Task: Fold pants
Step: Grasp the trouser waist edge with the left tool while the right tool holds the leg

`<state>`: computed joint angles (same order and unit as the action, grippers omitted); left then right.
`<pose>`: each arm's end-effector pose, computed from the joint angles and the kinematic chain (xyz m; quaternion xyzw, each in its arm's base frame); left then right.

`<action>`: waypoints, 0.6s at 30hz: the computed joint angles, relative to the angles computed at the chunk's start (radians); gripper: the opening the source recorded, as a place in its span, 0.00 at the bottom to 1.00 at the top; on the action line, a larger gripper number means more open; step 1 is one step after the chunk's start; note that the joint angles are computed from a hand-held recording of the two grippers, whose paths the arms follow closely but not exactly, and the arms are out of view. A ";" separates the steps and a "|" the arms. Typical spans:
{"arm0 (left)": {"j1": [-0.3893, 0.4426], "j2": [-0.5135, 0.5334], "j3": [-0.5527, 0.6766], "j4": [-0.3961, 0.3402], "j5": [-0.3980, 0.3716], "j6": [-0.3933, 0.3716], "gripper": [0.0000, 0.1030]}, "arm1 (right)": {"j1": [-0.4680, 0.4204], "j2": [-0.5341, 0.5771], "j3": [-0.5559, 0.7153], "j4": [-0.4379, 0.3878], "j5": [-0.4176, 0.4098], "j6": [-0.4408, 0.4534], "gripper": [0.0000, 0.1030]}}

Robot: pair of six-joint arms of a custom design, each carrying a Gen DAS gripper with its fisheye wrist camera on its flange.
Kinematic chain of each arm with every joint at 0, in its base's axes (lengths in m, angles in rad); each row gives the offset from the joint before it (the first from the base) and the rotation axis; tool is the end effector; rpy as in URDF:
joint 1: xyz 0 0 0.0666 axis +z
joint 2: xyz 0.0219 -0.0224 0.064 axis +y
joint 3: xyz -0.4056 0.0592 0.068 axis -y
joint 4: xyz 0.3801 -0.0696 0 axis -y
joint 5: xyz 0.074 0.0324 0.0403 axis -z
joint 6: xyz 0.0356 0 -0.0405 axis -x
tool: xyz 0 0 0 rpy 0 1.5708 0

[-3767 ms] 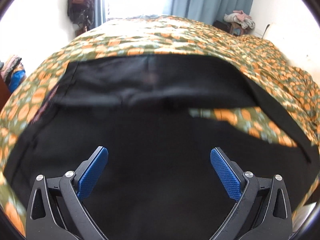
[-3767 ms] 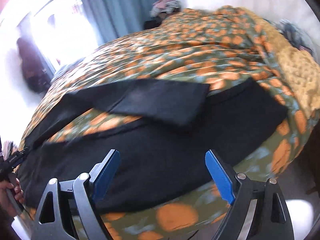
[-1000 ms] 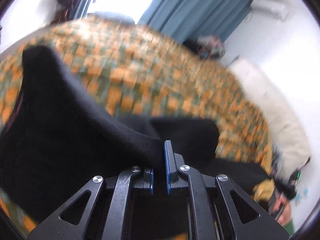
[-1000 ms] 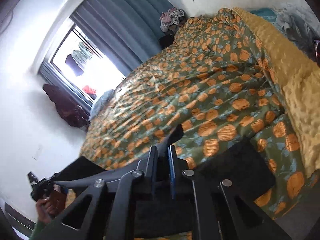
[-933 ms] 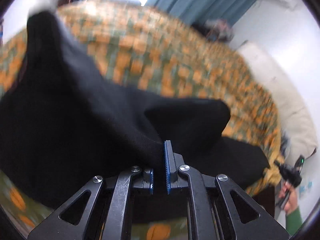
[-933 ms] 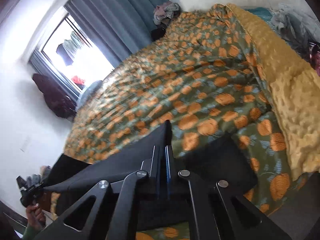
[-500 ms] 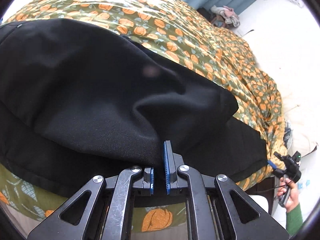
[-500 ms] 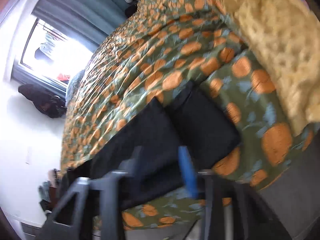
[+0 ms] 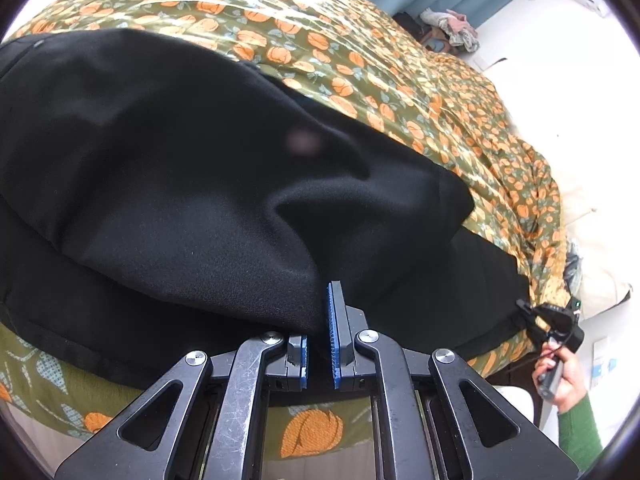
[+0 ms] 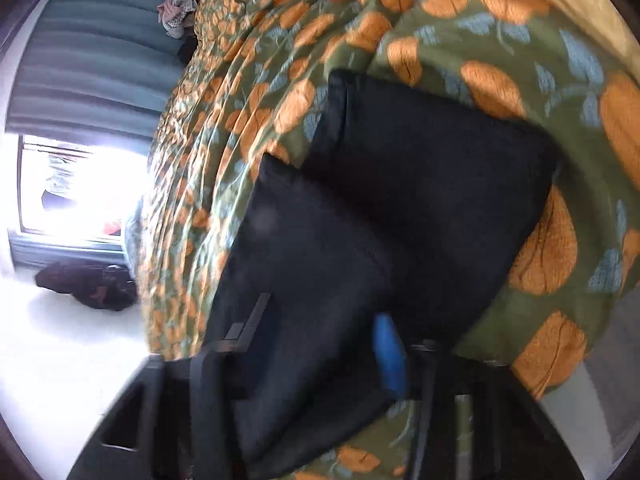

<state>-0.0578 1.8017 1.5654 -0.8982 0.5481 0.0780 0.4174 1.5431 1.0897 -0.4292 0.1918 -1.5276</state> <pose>0.5923 -0.0533 0.3262 0.0491 0.9404 -0.2777 0.1899 0.4503 0.1918 0.2872 0.5213 0.7793 0.2267 0.2636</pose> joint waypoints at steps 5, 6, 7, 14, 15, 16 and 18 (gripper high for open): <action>-0.041 -0.060 -0.048 0.013 -0.001 -0.109 0.07 | 0.031 -0.057 0.051 -0.176 0.145 0.153 0.05; -0.049 -0.060 -0.052 0.005 0.004 -0.125 0.07 | 0.033 -0.065 0.053 -0.213 0.158 0.160 0.05; -0.058 -0.055 -0.052 -0.010 0.009 -0.140 0.07 | 0.033 -0.071 0.049 -0.243 0.166 0.155 0.05; -0.074 -0.032 -0.055 -0.066 0.001 -0.157 0.07 | 0.020 -0.096 -0.002 -0.298 0.167 0.121 0.05; -0.073 -0.031 -0.053 -0.070 0.003 -0.159 0.07 | 0.023 -0.097 -0.004 -0.301 0.172 0.120 0.05; -0.074 -0.030 -0.051 -0.073 0.002 -0.160 0.07 | 0.027 -0.094 -0.002 -0.304 0.178 0.122 0.05; -0.076 -0.032 -0.055 -0.072 -0.003 -0.164 0.07 | 0.032 -0.086 0.006 -0.315 0.190 0.125 0.05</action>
<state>-0.1333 1.7695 1.5105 -0.9704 0.5447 -0.0859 0.4492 1.4576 1.0953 -0.7442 0.3814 -1.4024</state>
